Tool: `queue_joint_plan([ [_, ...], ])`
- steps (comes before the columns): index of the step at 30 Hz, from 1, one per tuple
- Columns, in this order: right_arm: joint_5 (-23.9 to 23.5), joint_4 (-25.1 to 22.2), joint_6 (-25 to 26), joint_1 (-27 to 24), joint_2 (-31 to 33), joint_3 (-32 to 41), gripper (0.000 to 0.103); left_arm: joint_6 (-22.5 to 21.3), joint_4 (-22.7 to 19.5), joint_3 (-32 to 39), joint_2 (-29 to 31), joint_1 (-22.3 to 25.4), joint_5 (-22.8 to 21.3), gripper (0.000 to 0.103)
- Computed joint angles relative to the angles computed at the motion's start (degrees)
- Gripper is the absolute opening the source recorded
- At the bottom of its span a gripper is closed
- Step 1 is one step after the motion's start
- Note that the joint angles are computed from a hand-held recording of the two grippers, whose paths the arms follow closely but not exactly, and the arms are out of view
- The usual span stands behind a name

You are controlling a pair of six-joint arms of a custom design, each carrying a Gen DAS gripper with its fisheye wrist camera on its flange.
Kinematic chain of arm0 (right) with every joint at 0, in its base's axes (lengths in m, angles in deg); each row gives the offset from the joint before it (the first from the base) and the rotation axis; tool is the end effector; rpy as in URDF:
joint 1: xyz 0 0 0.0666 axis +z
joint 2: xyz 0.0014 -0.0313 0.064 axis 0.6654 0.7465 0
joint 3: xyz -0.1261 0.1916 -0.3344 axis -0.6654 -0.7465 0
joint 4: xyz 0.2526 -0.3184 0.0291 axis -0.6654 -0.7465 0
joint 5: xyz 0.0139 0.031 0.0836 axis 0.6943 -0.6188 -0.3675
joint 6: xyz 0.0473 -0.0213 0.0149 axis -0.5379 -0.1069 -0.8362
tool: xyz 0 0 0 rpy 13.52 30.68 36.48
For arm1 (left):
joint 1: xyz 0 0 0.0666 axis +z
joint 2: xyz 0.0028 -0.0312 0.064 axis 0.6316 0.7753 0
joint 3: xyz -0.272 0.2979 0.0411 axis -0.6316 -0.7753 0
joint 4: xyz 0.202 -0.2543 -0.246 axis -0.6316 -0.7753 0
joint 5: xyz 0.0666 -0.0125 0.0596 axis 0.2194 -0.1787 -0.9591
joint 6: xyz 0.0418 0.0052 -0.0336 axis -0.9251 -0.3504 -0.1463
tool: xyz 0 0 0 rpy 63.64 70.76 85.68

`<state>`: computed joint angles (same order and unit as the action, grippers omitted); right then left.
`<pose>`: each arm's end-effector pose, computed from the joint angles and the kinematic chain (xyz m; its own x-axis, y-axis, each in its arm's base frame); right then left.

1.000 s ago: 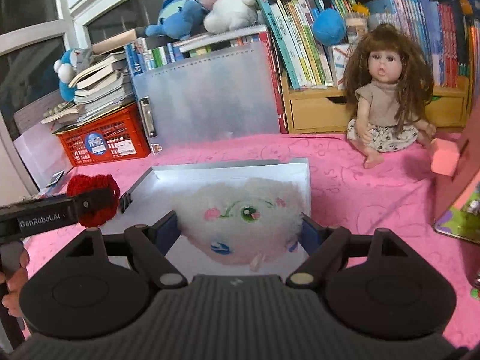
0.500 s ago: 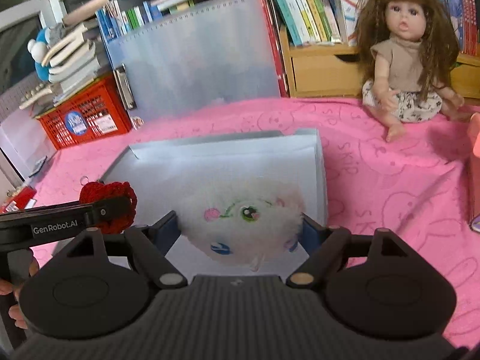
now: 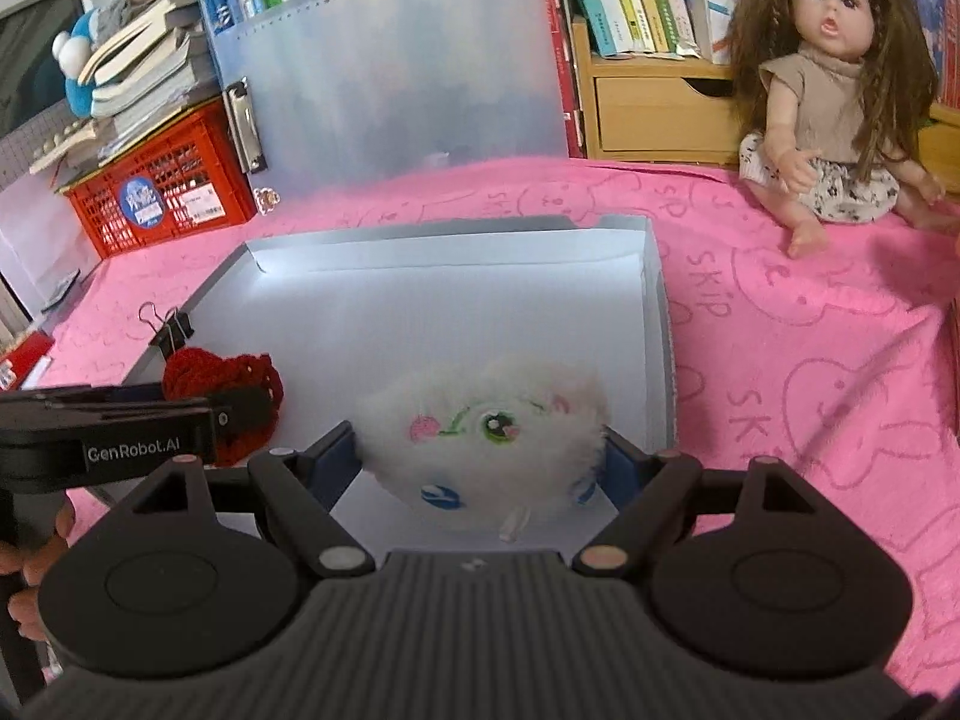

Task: Organize objects
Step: 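Carry red toy and white plush with both grippers into the white tray, then open both grippers to release the toys inside the tray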

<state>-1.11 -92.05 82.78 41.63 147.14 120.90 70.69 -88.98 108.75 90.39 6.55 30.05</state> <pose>0.4666 0.0150 0.2998 -0.6764 -0.2045 -0.7076 -0.4606 0.8671 0.1897 0.4349 -0.2585 0.3104 -0.6779 -0.2230 -0.7006 -0.2493 0.9662 -0.0663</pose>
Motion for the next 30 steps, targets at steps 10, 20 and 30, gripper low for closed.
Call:
queue_joint_plan([
  [10,1.58,1.01,1.23,0.91,-0.30,-1.00,0.084,-1.17,-0.16,0.14,1.00,-0.48,-1.20,0.066],
  [20,0.33,1.09,0.73,0.60,-0.41,-0.96,0.091,-0.50,0.08,-0.16,0.24,-0.11,0.46,0.080],
  [30,-0.69,2.65,1.23,0.37,-3.82,-2.36,0.100,-2.25,2.22,-1.60,-3.55,-2.12,-1.71,0.090],
])
